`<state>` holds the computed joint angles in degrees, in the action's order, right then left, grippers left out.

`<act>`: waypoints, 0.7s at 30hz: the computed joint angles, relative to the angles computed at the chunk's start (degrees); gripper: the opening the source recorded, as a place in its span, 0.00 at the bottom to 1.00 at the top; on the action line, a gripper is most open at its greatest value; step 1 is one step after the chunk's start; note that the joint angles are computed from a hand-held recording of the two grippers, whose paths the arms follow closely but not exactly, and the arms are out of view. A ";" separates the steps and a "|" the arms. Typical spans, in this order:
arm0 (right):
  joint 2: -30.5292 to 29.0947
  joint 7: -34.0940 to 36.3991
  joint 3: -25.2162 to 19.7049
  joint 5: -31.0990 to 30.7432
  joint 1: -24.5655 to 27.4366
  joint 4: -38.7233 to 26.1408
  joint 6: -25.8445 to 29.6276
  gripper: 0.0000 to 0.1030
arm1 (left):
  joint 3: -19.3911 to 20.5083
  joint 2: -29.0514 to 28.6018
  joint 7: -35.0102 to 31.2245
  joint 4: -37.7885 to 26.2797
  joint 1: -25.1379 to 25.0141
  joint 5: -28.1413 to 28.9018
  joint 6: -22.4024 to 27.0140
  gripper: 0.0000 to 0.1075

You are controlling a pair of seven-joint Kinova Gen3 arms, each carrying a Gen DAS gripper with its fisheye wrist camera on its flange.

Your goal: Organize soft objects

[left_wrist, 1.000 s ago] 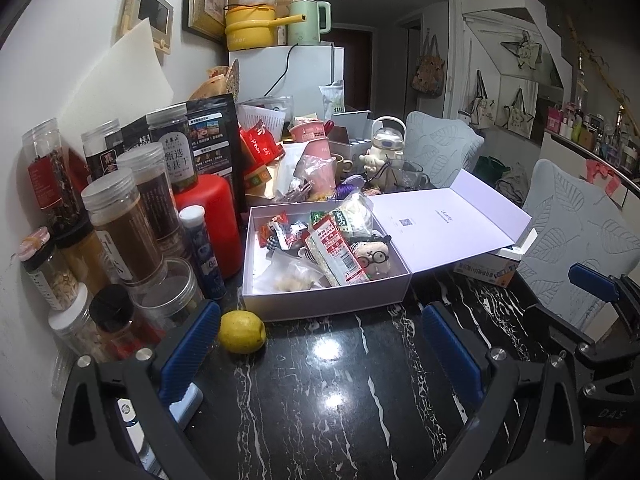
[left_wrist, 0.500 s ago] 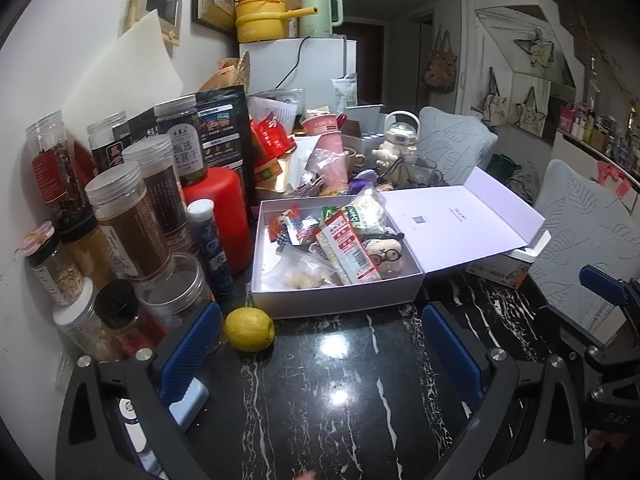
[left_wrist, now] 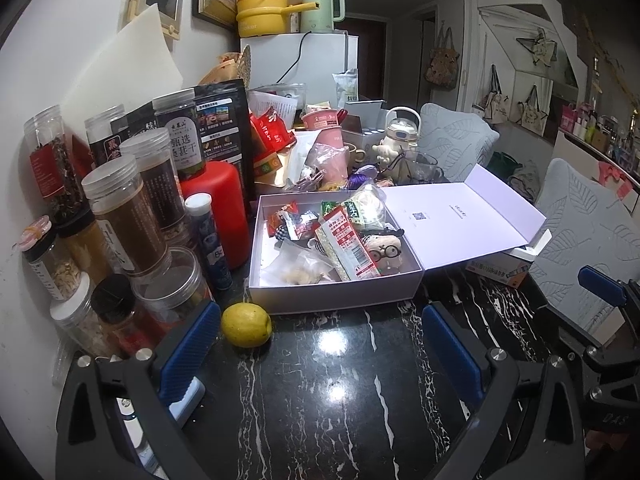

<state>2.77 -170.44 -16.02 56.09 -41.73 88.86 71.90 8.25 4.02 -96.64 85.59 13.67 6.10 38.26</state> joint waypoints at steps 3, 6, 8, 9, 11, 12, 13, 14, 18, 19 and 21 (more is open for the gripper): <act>0.11 -0.10 -0.01 0.11 -0.09 -0.09 0.18 0.96 | 0.02 0.01 0.19 0.04 0.11 -0.21 0.12 0.95; 0.14 -0.13 0.03 0.04 -0.14 -0.15 0.20 0.96 | 0.06 0.00 -0.17 0.08 0.08 0.06 0.16 0.95; 0.15 -0.09 0.04 0.07 -0.18 -0.17 0.23 0.96 | 0.09 -0.06 -0.17 0.15 0.18 -0.12 0.13 0.95; 0.21 -0.07 0.04 0.08 -0.21 -0.25 0.32 0.96 | 0.10 -0.04 -0.01 0.08 0.27 -0.35 0.24 0.95; 0.16 -0.16 0.00 0.19 -0.33 -0.06 0.50 0.96 | 0.13 0.06 -0.53 -0.11 0.12 0.23 0.65 0.95; 0.12 -0.14 -0.02 0.18 -0.35 0.00 0.54 0.96 | 0.12 0.07 -0.71 -0.14 0.06 0.48 0.73 0.95; 0.09 -0.10 -0.01 0.13 -0.34 0.05 0.55 0.96 | 0.11 0.13 -1.04 -0.23 -0.05 0.82 0.89 0.95; 0.03 -0.02 -0.02 0.05 -0.32 0.11 0.54 0.96 | 0.10 0.14 -1.07 -0.27 -0.03 0.81 0.99 0.95; -0.46 0.19 -0.06 -0.06 -0.04 0.74 -0.14 0.96 | 0.11 0.20 -1.19 -0.37 -0.03 1.07 1.23 0.95; -0.57 0.23 -0.12 -0.10 0.07 0.87 -0.32 0.96 | 0.11 0.24 -1.18 -0.43 -0.04 1.16 1.34 0.95; -0.64 0.28 -0.25 -0.17 0.26 0.95 -0.31 0.96 | 0.08 0.17 -0.57 -0.28 0.16 0.64 1.08 0.95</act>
